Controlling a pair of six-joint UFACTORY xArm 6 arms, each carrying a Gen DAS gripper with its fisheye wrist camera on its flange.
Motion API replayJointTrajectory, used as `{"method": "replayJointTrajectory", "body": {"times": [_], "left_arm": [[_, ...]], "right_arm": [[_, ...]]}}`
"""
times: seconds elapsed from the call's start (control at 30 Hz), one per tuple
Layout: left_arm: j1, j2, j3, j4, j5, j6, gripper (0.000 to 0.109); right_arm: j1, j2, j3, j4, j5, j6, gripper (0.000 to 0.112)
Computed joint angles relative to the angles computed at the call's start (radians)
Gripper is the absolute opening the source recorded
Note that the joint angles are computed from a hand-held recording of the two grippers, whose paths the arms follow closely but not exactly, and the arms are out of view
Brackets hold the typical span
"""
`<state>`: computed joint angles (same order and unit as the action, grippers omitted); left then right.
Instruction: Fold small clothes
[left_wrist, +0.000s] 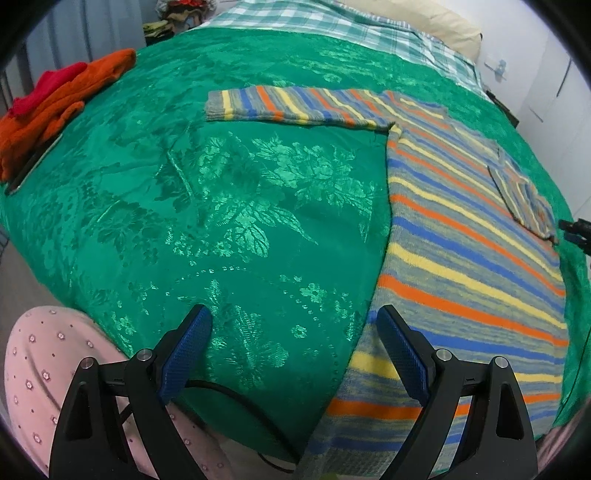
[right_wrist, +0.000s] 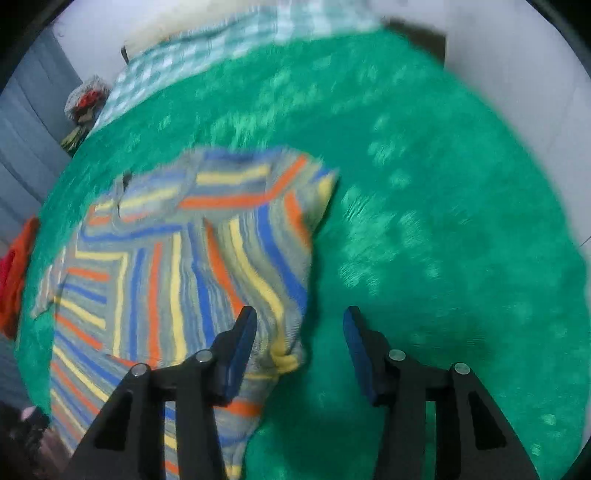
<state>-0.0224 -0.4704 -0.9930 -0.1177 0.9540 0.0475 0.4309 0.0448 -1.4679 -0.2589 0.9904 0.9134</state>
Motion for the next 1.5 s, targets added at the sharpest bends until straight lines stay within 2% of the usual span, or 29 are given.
{"method": "replayJointTrajectory", "body": {"times": [0.03,0.07,0.1,0.13,0.17,0.2,0.23,0.27,0.3,0.37,0.43,0.5,0.57,0.7,0.8,0.9,0.97,1.07,1.13,1.17,1.23,1.27,1.4,1.5], "left_arm": [[-0.002,0.001,0.000,0.000,0.000,0.001,0.092],[-0.007,0.002,0.000,0.005,0.001,0.001,0.092],[-0.013,0.001,0.002,0.012,-0.001,0.003,0.092],[-0.018,0.000,0.003,0.016,-0.002,0.004,0.092],[-0.022,-0.002,0.004,0.020,-0.003,0.007,0.092],[-0.027,-0.003,0.005,0.022,0.002,0.015,0.092],[-0.030,-0.001,0.003,0.025,0.011,0.020,0.093],[-0.034,0.000,0.001,0.037,0.022,0.021,0.093],[-0.036,-0.002,0.002,0.045,0.024,0.020,0.092],[-0.024,-0.020,0.009,0.022,0.028,0.037,0.093],[0.002,-0.030,0.006,-0.026,0.042,0.061,0.093],[0.019,-0.034,0.000,-0.052,0.051,0.072,0.093],[0.038,-0.028,-0.019,-0.085,0.073,0.084,0.093],[0.069,0.033,-0.098,-0.156,0.116,0.138,0.093],[0.103,0.153,-0.232,-0.215,0.108,0.160,0.093],[0.152,0.351,-0.442,-0.309,0.104,0.138,0.094],[0.165,0.504,-0.596,-0.289,0.089,0.067,0.094],[0.183,0.733,-0.834,-0.232,0.159,-0.091,0.091],[0.194,0.831,-0.933,-0.263,0.210,-0.139,0.078],[0.199,0.878,-0.981,-0.297,0.240,-0.154,0.065],[0.195,0.901,-0.994,-0.316,0.234,-0.160,0.031],[0.192,0.910,-1.005,-0.321,0.235,-0.150,0.005],[0.162,0.893,-1.048,-0.220,0.198,-0.144,0.004],[0.112,0.881,-1.118,-0.127,0.156,-0.082,0.004]], "right_arm": [[0.011,-0.017,0.007,-0.021,-0.013,-0.011,0.049],[0.021,-0.040,0.028,0.000,-0.064,-0.048,0.049],[0.026,-0.050,0.056,0.063,-0.156,-0.103,0.049],[0.028,-0.048,0.068,0.156,-0.208,-0.176,0.049],[0.036,-0.031,0.062,0.207,-0.218,-0.223,0.049],[0.043,-0.002,0.044,0.217,-0.186,-0.245,0.050],[0.048,0.035,0.011,0.192,-0.113,-0.225,0.049],[0.045,0.055,0.001,0.209,-0.060,-0.220,0.044],[0.042,0.072,0.006,0.239,-0.049,-0.209,0.042],[0.052,0.041,0.027,0.202,-0.078,-0.149,0.042],[0.085,0.023,-0.003,0.146,-0.016,-0.083,0.046],[0.147,0.015,-0.045,0.087,0.066,-0.069,0.052],[0.208,0.013,-0.089,0.085,0.112,-0.070,0.055],[0.342,-0.050,-0.019,0.100,0.057,-0.005,0.060],[0.439,-0.030,-0.016,0.058,0.059,0.110,0.060],[0.493,-0.027,0.014,0.036,0.053,0.193,0.060],[0.507,-0.008,0.014,0.046,0.063,0.203,0.060],[0.510,0.028,-0.018,0.034,0.078,0.163,0.060],[0.507,0.033,-0.020,0.027,0.075,0.154,0.061],[0.505,0.030,-0.016,0.025,0.072,0.158,0.061],[0.498,0.023,0.004,0.028,0.050,0.170,0.063],[0.497,0.020,0.015,0.028,0.036,0.180,0.063],[0.498,0.020,0.023,0.027,0.022,0.183,0.067],[0.500,0.022,0.024,0.023,0.014,0.181,0.071]]}}
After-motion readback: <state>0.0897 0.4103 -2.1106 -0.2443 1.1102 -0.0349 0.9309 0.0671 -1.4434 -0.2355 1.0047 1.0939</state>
